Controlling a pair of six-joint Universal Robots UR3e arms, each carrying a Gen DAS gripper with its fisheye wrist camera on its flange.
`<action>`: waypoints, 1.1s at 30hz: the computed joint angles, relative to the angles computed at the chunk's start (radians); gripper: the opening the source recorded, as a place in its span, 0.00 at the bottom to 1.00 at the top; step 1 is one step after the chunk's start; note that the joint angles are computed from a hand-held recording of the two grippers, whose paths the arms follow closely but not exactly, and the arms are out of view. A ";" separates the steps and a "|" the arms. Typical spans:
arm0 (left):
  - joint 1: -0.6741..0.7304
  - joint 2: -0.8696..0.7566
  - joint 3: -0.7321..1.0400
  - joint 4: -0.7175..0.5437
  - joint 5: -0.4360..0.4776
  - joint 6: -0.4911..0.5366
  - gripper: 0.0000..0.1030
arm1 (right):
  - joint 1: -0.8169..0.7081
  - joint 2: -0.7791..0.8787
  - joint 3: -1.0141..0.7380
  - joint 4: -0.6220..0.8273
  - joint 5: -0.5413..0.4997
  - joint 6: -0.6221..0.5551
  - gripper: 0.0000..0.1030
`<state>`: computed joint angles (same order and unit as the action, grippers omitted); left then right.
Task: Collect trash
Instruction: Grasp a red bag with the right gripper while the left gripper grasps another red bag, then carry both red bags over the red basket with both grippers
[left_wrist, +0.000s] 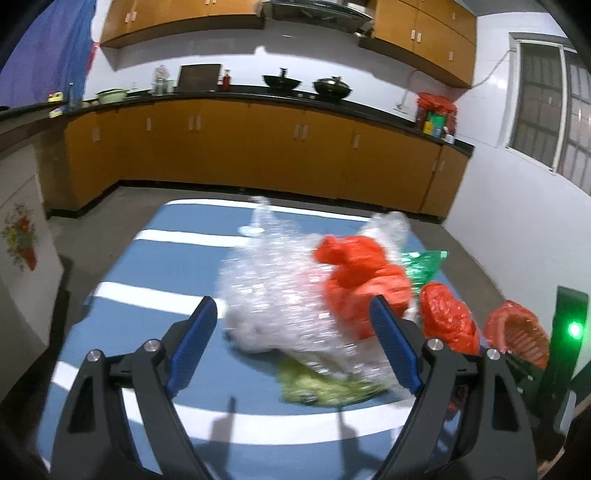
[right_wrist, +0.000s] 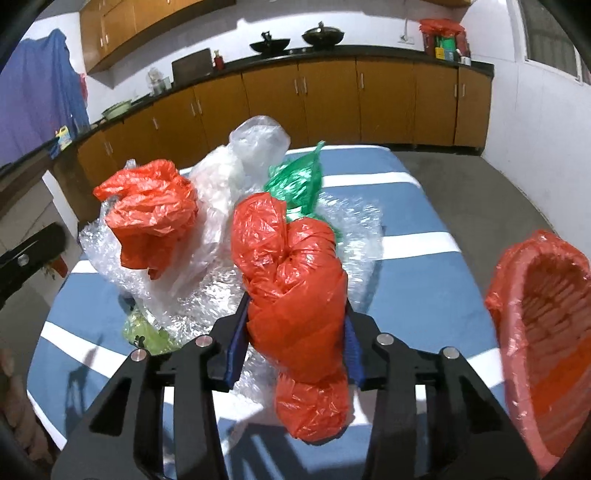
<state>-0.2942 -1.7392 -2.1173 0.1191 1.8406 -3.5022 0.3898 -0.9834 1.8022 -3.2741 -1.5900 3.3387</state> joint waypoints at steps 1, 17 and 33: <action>-0.013 -0.022 0.030 -0.005 0.002 0.000 0.81 | -0.009 -0.014 0.025 -0.016 0.004 0.000 0.43; -0.007 -0.243 0.345 -0.221 -0.101 -0.047 0.53 | -0.122 -0.160 0.262 -0.118 0.065 0.045 0.43; 0.001 -0.126 0.165 -0.030 -0.134 0.018 0.23 | -0.121 -0.261 0.372 -0.173 0.038 0.047 0.43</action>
